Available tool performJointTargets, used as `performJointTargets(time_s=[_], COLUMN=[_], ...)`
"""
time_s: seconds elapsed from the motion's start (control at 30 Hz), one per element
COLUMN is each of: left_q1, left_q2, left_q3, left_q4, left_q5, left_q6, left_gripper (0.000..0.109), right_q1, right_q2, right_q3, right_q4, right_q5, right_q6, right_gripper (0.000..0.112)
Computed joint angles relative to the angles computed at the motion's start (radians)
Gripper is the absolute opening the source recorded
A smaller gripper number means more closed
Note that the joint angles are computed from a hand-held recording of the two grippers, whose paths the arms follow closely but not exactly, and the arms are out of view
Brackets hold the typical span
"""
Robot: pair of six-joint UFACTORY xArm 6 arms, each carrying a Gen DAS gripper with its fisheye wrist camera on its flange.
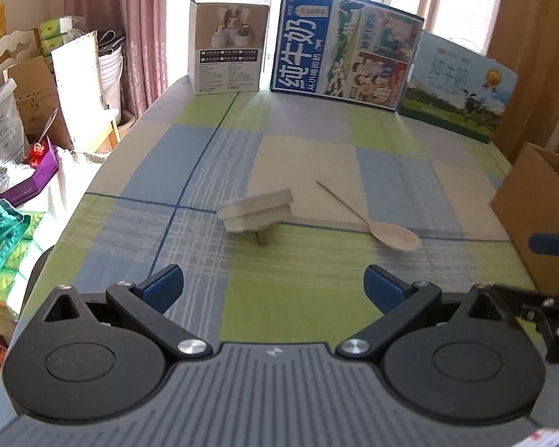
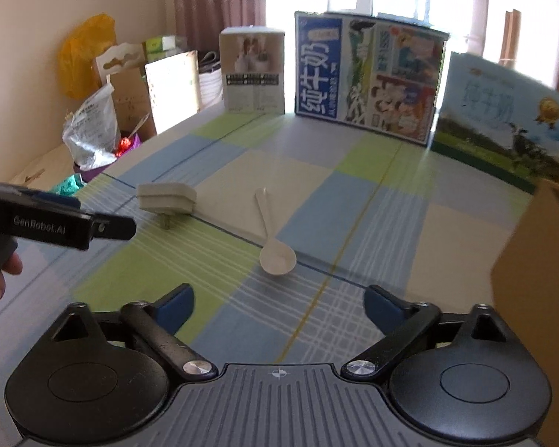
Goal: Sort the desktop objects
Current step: 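Withdraw both tools back over the plug adapter and white spoon, then grasp the white plug adapter with the left tool while the right tool grasps the white spoon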
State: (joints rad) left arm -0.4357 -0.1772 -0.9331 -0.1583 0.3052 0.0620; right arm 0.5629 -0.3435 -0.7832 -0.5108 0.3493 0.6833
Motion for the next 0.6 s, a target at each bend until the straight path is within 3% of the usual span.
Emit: performJointTargets(time_s=[0.4, 0.6], left_q1=[0.01, 0.006], left_q2=[0.217, 0.271], left_q3=[-0.148, -0.184], left_q4=[0.118, 0.148], left_q5=[-0.093, -0.108], left_q6=[-0.119, -0.142], left_gripper=[0.1, 0.097], right_q1=[-0.068, -0.072], right_q2=[0.205, 0.258], right_q3=[-0.079, -0.11], right_q4=[-0.056, -0.095], right_q5=[-0.15, -0.175], right_q6=[-0.031, -0.026], right_gripper=[0.07, 0.062])
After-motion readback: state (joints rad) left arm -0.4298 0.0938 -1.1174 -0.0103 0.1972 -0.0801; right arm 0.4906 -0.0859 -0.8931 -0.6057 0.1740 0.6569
